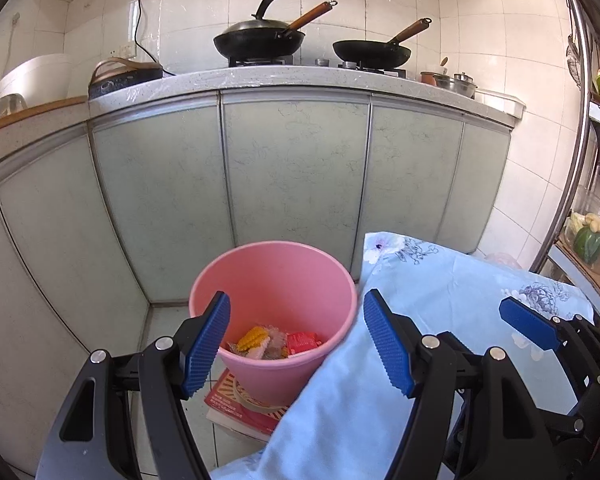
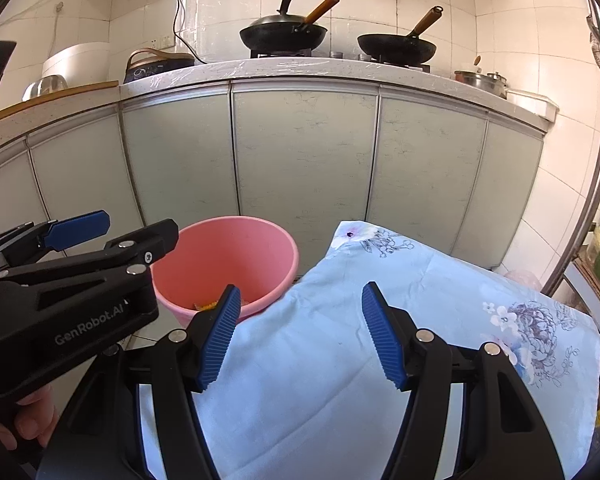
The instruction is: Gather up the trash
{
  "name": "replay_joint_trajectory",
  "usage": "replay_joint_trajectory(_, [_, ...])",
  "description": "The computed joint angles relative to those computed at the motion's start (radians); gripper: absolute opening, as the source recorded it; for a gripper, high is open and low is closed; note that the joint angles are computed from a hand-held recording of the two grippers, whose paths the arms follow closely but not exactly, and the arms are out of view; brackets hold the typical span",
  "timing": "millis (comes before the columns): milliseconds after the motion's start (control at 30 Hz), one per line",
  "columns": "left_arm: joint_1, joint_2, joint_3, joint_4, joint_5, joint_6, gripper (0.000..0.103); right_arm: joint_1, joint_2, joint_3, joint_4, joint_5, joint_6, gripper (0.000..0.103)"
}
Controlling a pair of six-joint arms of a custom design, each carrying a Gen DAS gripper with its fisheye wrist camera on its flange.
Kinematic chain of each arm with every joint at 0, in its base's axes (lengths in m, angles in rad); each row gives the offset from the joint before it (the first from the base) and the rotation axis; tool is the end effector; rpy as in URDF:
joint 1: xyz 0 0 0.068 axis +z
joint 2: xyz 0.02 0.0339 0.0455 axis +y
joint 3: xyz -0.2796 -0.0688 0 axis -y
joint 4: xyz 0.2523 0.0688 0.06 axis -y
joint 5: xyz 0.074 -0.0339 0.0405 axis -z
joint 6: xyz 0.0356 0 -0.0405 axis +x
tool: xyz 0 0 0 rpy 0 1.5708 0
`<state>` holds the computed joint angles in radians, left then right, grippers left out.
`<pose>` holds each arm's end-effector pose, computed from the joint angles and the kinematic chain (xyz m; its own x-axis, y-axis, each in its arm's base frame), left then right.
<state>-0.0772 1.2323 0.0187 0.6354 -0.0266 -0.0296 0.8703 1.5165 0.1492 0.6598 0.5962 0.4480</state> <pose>0.1629 -0.0117 0.1019 -0.5463 0.0126 -0.8375 0.0387 0.9992 -0.0103 0.1398 0.1348 0.0905 -0.5325 -0.0755 -0.8431 -0.1408 0.9900 0.0003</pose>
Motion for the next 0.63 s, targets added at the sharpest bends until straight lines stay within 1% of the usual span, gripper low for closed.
replay_joint_trajectory(167, [-0.029, 0.013, -0.007, 0.005, -0.018, -0.017, 0.066, 0.011, -0.016, -0.023, -0.016, 0.016, 0.037, 0.064])
replay_joint_trajectory(333, [-0.045, 0.030, -0.017, 0.034, -0.031, -0.023, 0.065, 0.024, -0.035, -0.038, -0.030, 0.033, 0.057, 0.064])
replay_joint_trajectory(467, [-0.056, 0.017, -0.010, 0.003, -0.039, -0.040, 0.064, 0.019, -0.050, -0.046, -0.036, 0.036, 0.060, 0.064])
replay_joint_trajectory(633, [-0.059, 0.012, -0.007, -0.007, -0.042, -0.050, 0.064, 0.017, -0.056, -0.053, -0.036, 0.037, 0.066, 0.064])
